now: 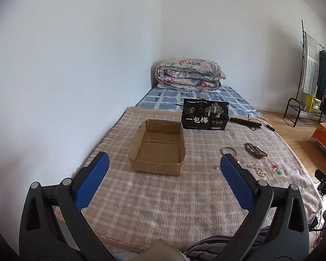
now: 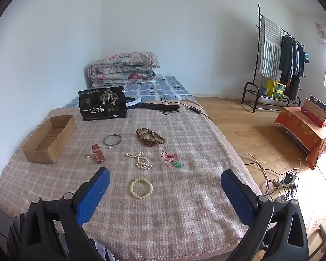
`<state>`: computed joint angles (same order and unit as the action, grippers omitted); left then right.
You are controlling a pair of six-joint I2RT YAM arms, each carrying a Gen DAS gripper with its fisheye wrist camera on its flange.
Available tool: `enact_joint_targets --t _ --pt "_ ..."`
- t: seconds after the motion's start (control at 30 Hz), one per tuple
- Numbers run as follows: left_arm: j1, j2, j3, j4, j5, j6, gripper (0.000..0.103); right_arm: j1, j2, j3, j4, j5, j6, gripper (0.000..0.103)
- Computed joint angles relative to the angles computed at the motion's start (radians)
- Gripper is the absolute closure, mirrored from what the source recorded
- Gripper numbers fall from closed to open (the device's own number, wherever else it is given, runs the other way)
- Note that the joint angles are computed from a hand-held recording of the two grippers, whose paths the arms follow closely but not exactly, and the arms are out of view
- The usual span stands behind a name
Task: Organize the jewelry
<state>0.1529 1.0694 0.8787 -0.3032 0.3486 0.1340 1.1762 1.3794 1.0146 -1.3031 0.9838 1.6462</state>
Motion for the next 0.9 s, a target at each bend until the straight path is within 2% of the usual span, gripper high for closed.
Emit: enact_joint_targets --t 0.87,0.9 --pt "-0.073 -0.044 -0.037 0.01 -0.062 -0.026 0.0 -0.004 0.006 0.025 -0.004 0.007 -0.008 0.0" --pt "-0.044 -0.032 -0.038 0.019 -0.033 -0.013 0.0 -0.004 0.007 0.025 -0.005 0.008 -0.006 0.0"
